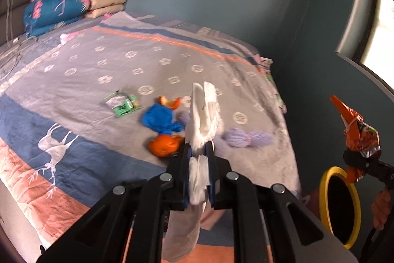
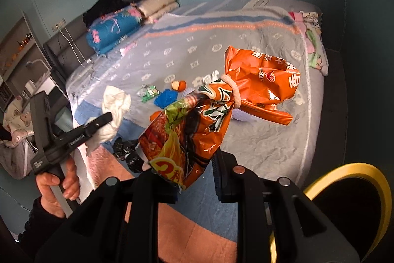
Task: Collect trash
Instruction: 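Carry the white tissue with the left tool over the yellow-rimmed bin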
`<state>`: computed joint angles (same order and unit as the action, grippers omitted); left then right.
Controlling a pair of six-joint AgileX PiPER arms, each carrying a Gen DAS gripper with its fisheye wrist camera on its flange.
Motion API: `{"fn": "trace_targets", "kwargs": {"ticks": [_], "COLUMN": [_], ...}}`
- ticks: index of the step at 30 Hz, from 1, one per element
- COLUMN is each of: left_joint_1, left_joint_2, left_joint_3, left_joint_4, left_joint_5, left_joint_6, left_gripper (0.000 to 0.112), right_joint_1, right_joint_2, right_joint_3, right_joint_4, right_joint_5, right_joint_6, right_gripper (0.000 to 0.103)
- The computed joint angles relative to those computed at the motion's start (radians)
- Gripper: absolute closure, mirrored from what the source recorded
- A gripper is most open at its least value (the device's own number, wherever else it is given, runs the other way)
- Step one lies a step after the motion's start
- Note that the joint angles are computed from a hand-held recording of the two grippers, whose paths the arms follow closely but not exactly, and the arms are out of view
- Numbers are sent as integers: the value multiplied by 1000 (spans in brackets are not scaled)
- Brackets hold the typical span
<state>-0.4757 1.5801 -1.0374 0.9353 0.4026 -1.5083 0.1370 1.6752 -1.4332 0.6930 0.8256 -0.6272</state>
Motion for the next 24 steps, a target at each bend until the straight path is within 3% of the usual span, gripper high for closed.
{"fn": "trace_targets", "kwargs": {"ticks": [4,12,24], "left_joint_1": [-85,-202,-300], "left_joint_2": [16,78,256], "left_joint_3": [-84,-249,-519], "left_joint_4": [-31,-122,-332], "left_joint_5": [73,144,176], "left_joint_6": [62,201,455], "left_gripper": [102,102,102], "right_joint_1": [-71,-204,-393], "right_joint_2": [-56,-125,-163], "right_joint_3": [33,62,60], "right_joint_4": [58,142,189], "right_joint_5": [33,102,166], "right_joint_6": [-64,-163,-181], "right_gripper": [83,83,83]}}
